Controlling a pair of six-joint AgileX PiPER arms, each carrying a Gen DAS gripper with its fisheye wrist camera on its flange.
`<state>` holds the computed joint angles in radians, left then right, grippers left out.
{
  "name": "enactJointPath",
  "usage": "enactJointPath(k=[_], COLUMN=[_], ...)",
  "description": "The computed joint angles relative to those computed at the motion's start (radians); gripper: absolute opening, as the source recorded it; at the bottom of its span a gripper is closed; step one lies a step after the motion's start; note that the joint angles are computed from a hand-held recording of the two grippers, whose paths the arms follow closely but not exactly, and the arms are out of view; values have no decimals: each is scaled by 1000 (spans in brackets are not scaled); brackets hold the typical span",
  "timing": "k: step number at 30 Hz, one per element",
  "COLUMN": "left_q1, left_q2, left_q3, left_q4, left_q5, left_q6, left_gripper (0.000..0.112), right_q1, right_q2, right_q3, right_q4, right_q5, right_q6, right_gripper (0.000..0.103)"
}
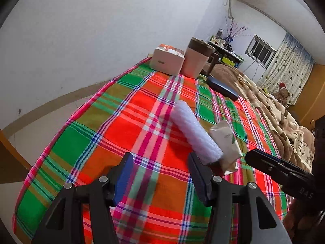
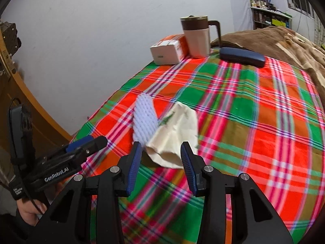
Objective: Collect trash
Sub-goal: 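Grasp the cream cloth bag with the right tool while the left tool grasps the white mesh scrubber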
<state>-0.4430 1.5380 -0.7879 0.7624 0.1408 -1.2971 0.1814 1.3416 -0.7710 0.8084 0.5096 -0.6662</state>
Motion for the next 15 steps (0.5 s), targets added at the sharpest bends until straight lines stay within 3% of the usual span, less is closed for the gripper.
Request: enactJointPath(k=[3, 7, 10, 15], left_q1=[14, 20, 14, -6], left_q2=[9, 31, 40, 100], left_q3=[-3, -23, -37, -119], left_q4=[-44, -150, -250, -531], left_q5=[-13, -28, -35, -36], left_q6=[47, 155, 250, 516], left_gripper=[56, 56, 56, 56], right_q1=[13, 19, 0, -68], right_q2=[38, 69, 44, -6], right_q3=[-20, -38, -24, -1], right_q4=[16, 5, 1, 14], right_q5=[-3, -2, -9, 6], right_q6=[-10, 1, 2, -30], right_gripper=[36, 13, 11, 9])
